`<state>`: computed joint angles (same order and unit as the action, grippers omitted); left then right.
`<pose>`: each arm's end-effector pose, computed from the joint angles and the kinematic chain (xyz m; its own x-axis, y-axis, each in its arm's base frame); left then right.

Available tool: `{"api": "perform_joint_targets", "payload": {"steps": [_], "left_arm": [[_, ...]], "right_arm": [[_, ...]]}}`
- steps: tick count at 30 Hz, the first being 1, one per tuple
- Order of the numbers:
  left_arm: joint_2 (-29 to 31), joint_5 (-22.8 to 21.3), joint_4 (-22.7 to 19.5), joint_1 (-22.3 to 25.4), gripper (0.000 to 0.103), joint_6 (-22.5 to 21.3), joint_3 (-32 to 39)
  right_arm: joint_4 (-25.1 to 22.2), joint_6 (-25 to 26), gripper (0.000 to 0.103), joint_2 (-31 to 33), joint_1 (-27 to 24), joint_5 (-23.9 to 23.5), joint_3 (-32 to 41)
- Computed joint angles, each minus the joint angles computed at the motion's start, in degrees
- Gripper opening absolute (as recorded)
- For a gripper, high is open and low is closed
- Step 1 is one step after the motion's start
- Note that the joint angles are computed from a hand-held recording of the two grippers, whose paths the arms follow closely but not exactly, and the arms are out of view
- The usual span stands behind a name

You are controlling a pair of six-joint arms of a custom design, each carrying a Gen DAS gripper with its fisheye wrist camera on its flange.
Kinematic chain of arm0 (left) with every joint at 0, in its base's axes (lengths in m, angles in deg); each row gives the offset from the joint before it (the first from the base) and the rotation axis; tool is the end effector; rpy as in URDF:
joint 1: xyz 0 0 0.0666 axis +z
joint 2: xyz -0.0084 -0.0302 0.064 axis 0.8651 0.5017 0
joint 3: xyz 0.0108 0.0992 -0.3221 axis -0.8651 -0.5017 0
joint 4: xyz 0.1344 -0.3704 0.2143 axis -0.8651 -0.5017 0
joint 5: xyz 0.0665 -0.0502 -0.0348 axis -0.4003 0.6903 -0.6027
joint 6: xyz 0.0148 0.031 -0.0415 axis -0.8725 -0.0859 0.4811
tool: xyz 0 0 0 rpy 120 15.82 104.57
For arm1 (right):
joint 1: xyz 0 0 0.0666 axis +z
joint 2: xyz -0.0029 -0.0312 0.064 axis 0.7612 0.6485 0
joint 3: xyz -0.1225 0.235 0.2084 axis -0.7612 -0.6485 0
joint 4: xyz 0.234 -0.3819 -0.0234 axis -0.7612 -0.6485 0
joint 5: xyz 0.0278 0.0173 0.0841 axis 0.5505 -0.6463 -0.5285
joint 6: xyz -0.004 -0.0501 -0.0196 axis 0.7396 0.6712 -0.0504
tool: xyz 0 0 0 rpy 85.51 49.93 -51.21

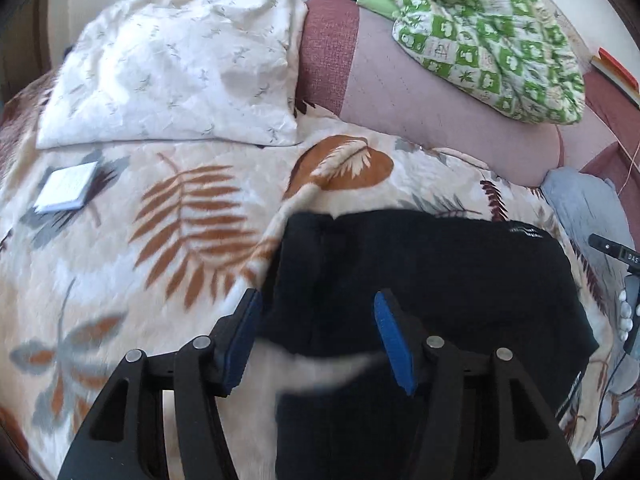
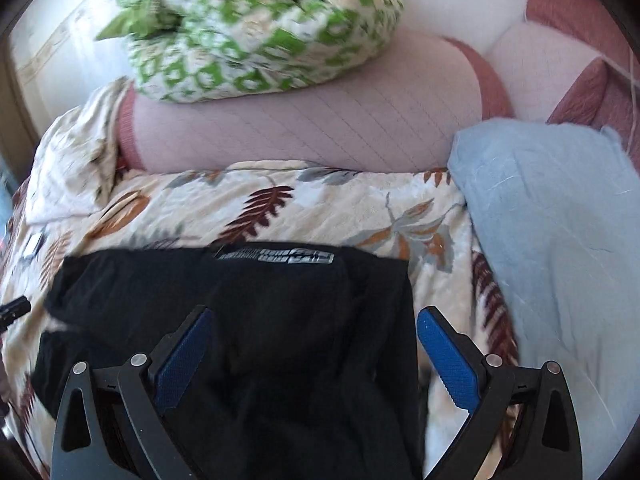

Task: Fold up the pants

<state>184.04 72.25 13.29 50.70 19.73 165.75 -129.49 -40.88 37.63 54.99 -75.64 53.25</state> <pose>0.6074 -0.1107 0.4367 -0.8011 0.2226 -0.5556 0.4040 0.8860 -0.2275 0.4367 0.0342 0.4598 -0.7535 0.3108 -0.5794 0.3317 0.9405 0.0732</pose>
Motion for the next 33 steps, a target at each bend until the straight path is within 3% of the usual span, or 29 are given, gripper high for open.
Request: {"api": "perform_joint_targets", "payload": {"steps": [4, 10, 12, 14, 16, 17, 18, 19, 20, 21, 24, 33], "left_arm": [[8.8, -0.7, -2.6, -1.2, 0.058, 0.9, 9.7], [17.1, -3.0, -6.1, -2.7, 0.058, -0.6, 18.6], [17.6, -3.2, -5.3, -3.1, 0.065, -2.1, 18.8], [18.0, -2.3, -4.9, -3.6, 0.08, -2.9, 18.8], [17.9, -4.3, -4.4, -4.5, 0.08, -4.6, 18.4], [17.4, -5.9, -3.6, -5.0, 0.064, -5.6, 17.6], [17.0, -7.2, -2.7, -5.4, 0.048, -6.3, 17.0], [16.9, -5.6, -3.1, -5.2, 0.025, -7.0, 17.2], [17.6, -2.9, -5.0, -4.9, 0.016, -7.3, 18.6], [17.7, -3.1, -5.5, -4.9, 0.015, -7.2, 19.1], [15.9, -4.4, -4.1, -5.2, 0.015, -7.9, 17.4], [7.2, -3.2, 0.3, -5.1, 0.014, -7.4, 10.5]], "right_arm": [[0.5, 4.8, 0.102, 8.6, -1.7, -2.7, 5.5], [-1.0, 13.1, 0.101, 18.3, -1.1, -0.3, 11.1], [-1.4, 15.9, 0.1, 20.0, -1.1, 0.5, 11.6], [-1.8, 17.6, 0.1, 21.9, -1.4, 0.3, 12.2], [0.5, 17.0, 0.1, 22.3, -2.1, -2.0, 11.4], [2.1, 15.5, 0.098, 22.1, -2.8, -4.3, 10.8], [3.2, 14.1, 0.077, 21.9, -3.8, -9.3, 10.2], [4.3, 12.5, 0.065, 21.4, -4.4, -12.7, 9.7], [4.7, 12.7, 0.052, 21.2, -4.2, -12.4, 9.5], [4.3, 13.0, 0.036, 21.2, -4.1, -12.9, 9.7], [3.7, 12.3, 0.014, 20.1, -4.1, -12.7, 9.8], [3.8, 8.5, 0.009, 10.7, -0.5, -6.2, 5.8]]}}
